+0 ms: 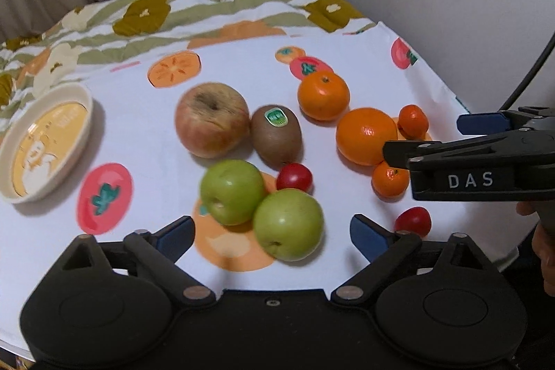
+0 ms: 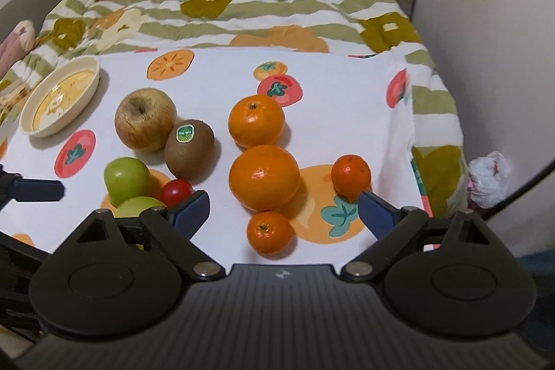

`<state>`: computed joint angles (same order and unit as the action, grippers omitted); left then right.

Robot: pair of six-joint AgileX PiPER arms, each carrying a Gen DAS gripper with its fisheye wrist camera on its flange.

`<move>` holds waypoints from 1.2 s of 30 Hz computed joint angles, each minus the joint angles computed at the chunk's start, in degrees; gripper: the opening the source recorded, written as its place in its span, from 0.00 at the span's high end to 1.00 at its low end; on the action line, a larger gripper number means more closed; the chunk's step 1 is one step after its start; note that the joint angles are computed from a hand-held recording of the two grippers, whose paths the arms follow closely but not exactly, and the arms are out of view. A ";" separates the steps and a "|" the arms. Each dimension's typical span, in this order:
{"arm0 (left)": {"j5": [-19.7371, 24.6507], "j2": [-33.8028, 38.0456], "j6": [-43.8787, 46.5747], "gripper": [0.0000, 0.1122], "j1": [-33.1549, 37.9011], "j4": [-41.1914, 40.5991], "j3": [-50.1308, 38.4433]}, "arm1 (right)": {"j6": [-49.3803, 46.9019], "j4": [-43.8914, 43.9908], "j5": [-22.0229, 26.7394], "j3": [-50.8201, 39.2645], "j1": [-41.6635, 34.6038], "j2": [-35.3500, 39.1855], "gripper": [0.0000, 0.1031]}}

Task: Organize fruits
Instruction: 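Close the left gripper on a green apple while the right gripper closes on an orange, then carry the green apple and orange in both grippers over the duck bowl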

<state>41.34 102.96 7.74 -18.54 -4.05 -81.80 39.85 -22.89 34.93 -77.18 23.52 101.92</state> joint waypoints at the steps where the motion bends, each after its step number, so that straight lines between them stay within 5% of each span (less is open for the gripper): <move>1: 0.11 0.95 -1.15 0.16 -0.41 0.52 -0.57 | -1.84 1.26 -0.64 -0.07 -0.64 0.54 0.00; 16: 3.93 8.26 -11.86 0.32 -2.07 2.84 -6.09 | -21.74 17.56 -4.24 -6.01 -5.64 9.18 0.15; 23: 3.31 8.73 -12.77 0.33 -1.78 2.40 -6.22 | -24.21 18.83 -4.80 -7.96 -5.86 11.07 0.16; 27: 3.30 9.16 -12.46 0.46 -1.70 1.42 -6.45 | -24.94 19.64 -5.16 -8.34 -5.96 11.59 0.16; 36: 0.91 7.92 -11.00 0.46 -1.76 1.30 -4.03 | -23.91 18.35 -5.29 -9.28 -5.45 12.49 0.24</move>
<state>42.25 110.88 -3.26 -20.30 -2.75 -85.83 15.93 -4.54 29.64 -86.46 18.06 114.41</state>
